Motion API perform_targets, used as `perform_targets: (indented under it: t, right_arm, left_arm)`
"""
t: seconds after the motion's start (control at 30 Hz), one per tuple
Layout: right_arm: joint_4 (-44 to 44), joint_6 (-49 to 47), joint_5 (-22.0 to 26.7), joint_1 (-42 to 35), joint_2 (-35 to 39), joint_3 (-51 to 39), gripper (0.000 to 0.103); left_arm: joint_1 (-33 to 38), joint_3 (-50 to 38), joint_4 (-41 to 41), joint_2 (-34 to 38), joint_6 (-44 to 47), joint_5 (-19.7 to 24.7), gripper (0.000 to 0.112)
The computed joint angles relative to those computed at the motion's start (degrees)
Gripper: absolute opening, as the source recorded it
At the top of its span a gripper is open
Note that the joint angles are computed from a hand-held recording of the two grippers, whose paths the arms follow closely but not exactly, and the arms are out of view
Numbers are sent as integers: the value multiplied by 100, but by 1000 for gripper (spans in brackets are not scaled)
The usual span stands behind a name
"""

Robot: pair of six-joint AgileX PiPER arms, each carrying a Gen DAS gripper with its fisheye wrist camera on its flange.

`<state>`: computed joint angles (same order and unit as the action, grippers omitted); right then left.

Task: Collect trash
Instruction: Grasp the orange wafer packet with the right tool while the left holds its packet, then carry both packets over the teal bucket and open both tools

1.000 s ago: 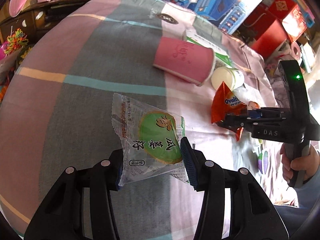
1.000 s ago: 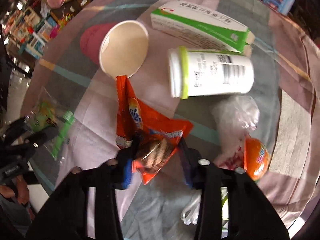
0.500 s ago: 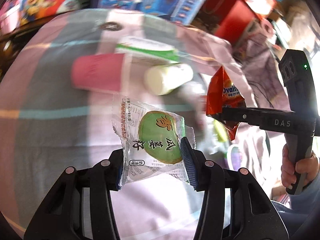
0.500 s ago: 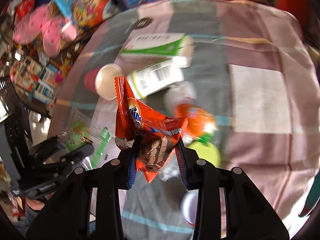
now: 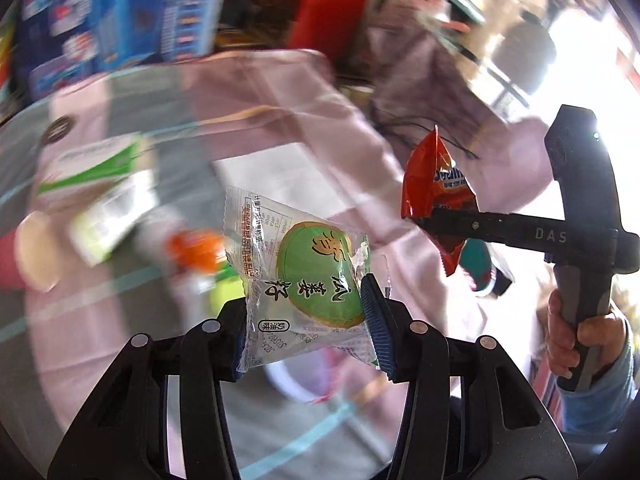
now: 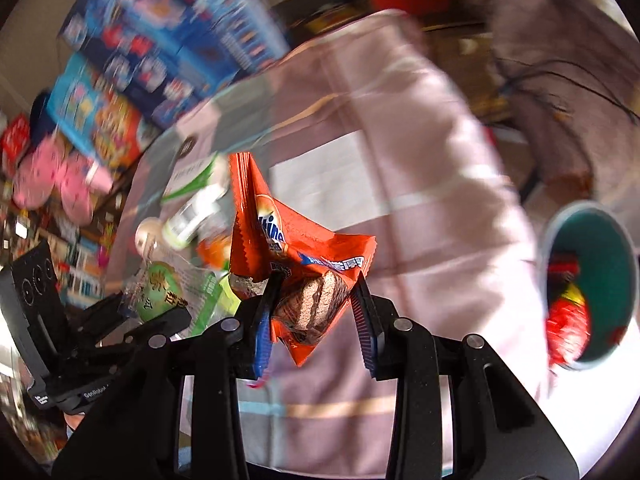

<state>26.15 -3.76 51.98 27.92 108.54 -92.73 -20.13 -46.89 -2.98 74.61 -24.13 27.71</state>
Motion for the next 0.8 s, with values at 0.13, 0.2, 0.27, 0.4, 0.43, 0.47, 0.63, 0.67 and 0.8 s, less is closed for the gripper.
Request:
perform_targets:
  t: [0.13,0.2,0.27,0.4,0.43,0.47,0.63,0.67,0.8]
  right_arm:
    - [337,-508,-158,-909,-608,715,34]
    - [535,-815,-167,-1485,-856,1006,34]
    - [725,-1115,-139,-1986,-981,1195,34]
    - [1093,-1670,-79,-2991,-992,1489,35]
    - [1148,-1754,-58,-3135,-935,1499,35]
    - [1215,-1859,-29,-3318,-848,1507,35]
    - [1422,-2189,166,-3949,-350,1304,35]
    - [1419,-2187,167,-3987,-309,1283,35]
    - [1432,-2218,275,-4238,-10,1042,35]
  left_arm:
    - [-832,-1224,303,1075,-261,185,49]
    - [-1158,-1830,347,1596,-276,335,49]
    - [-1371,-2429,282,2098,-174,521,49]
    - [-1781,-3857,258,3218,-13,1097,49]
    - [-1867,-4264,264,3509,13,1280,49]
    - [-1907,-4551,250,3715,54,1415,49]
    - [-2105,-6349,188,4912,128,2290,49]
    - [-2121,-6572,180,5047,144,2402,49]
    - [-2168,-8201,127,6008,223,3198,49]
